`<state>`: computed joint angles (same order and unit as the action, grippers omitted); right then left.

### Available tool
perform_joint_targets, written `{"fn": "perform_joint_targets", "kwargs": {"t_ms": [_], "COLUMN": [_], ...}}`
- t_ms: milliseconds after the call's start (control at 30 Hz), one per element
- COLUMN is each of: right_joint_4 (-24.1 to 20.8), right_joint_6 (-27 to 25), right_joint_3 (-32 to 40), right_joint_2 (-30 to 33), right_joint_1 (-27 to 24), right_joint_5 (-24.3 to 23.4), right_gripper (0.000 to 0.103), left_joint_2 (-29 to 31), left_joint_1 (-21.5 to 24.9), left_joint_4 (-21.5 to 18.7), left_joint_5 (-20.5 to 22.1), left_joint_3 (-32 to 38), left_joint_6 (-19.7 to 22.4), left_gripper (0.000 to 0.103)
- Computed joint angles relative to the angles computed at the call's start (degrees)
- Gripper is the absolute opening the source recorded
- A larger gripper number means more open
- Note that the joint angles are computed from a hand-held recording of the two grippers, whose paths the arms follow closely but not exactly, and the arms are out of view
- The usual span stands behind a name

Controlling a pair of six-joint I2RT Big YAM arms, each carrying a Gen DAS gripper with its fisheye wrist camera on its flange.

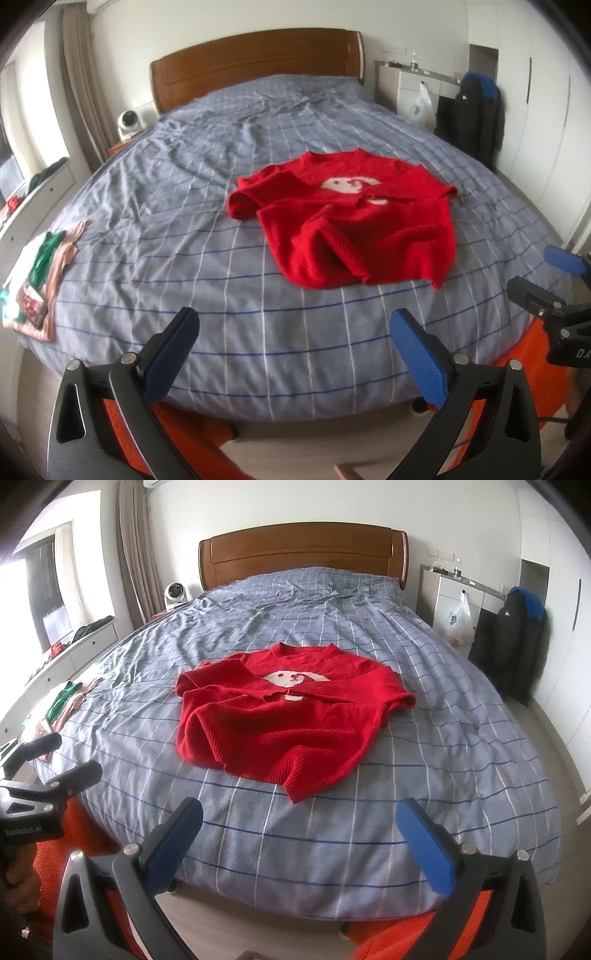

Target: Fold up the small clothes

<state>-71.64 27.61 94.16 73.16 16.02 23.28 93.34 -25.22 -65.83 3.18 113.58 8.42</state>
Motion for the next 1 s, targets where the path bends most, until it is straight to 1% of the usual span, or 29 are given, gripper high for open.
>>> {"fn": "perform_joint_targets", "kwargs": {"t_ms": [300, 567, 767, 1000], "right_joint_4": [-0.1, 0.1, 0.1, 0.0], "right_joint_6": [0.5, 0.5, 0.4, 0.9], "right_joint_3": [-0.2, -0.3, -0.2, 0.3], "right_joint_2": [0.1, 0.1, 0.1, 0.1], "right_joint_1": [0.1, 0.2, 0.2, 0.4], "right_joint_5": [-0.6, -0.5, -0.6, 0.2], "right_gripper": [0.103, 0.103, 0.103, 0.103], "left_joint_2": [0.1, -0.2, 0.0, 0.9], "left_joint_1": [-0.5, -0.5, -0.3, 2.1], "left_joint_4": [-0.7, -0.2, -0.9, -1.1], "left_joint_5": [-0.3, -0.2, 0.0, 1.4], "left_joint_3": [-0.5, -1.0, -0.4, 0.8], "left_joint_6": [0.3, 0.3, 0.2, -2.3], "left_gripper": [0.103, 0.103, 0.103, 0.103]}}
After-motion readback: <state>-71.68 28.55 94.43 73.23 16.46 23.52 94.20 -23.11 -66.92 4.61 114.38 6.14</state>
